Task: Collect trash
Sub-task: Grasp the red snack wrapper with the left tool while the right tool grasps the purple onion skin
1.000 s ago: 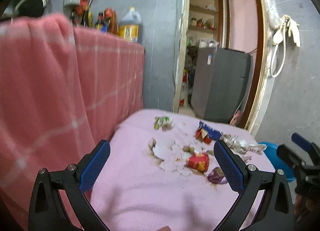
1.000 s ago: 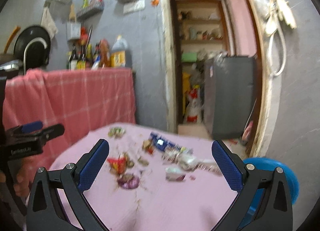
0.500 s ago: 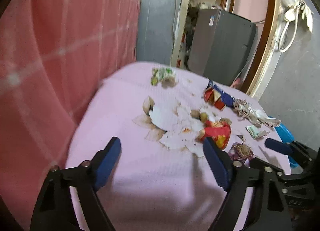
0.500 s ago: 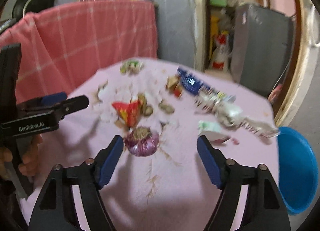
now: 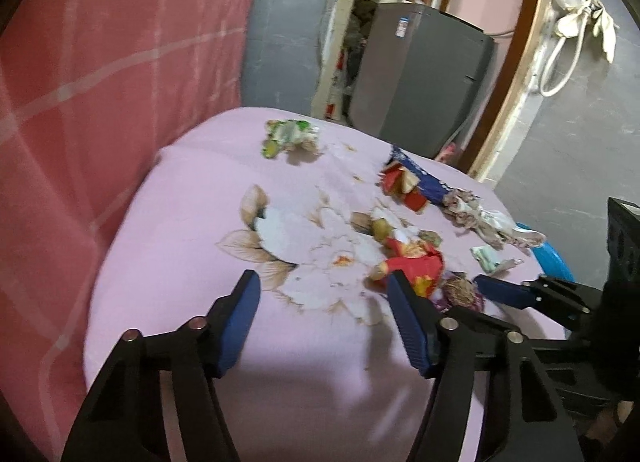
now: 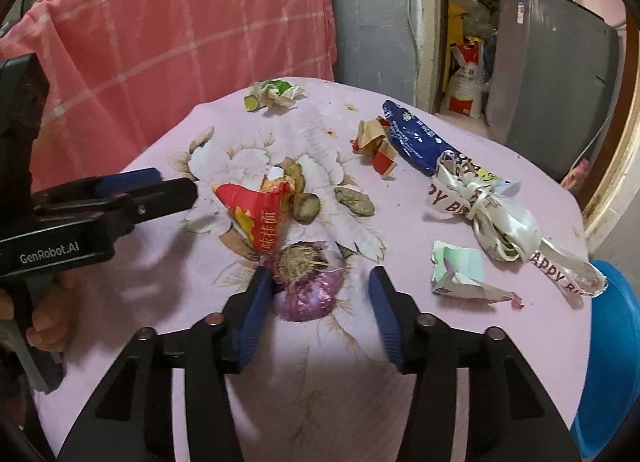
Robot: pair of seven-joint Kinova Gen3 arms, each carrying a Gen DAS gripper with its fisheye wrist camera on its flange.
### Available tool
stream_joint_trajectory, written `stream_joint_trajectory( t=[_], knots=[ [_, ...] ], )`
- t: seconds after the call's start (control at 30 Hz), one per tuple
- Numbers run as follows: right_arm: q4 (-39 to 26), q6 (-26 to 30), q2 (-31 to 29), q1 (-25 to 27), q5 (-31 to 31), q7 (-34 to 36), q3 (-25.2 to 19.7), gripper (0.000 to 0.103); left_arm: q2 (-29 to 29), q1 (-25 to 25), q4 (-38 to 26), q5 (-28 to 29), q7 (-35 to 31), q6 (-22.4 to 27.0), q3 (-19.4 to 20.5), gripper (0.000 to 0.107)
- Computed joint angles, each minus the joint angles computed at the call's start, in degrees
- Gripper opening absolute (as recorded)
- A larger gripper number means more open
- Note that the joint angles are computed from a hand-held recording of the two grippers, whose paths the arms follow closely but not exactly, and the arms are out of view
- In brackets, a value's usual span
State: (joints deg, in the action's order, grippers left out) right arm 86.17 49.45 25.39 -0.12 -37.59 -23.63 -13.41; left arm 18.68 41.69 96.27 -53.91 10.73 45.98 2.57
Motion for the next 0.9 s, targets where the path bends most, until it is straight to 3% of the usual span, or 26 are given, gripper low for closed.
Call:
stream_joint_trajectory(
  t=[0.1, 0.33, 0.67, 0.9],
  knots=[
    [-0.3, 0.93, 0.33, 0.68, -0.75, 0.94, -0.39, 0.033, -0.05, -0.55, 0.14, 0.21, -0.64, -1.65, 0.11, 0.056],
    [-0.19, 1.69, 0.39, 1.63, -2.42, 2.36, -0.32, 0.028, 0.11, -2.18, -0.09, 2.57, -4.08, -6.59, -0.25, 0.049],
    [-0.28, 2.0, 0.56, 3.71, -4.71, 0.35, 0.92, 0.027, 1.86, -4.78, -2.61, 10.88, -13.39, -13.62, -1.82, 0.049],
    [0.42, 1.83, 0.33, 5.03, -5.84, 0.8, 0.82, 0.027, 3.81, -3.89, -5.93, 16.5, -19.39, -12.75, -3.85, 0.047]
  ],
)
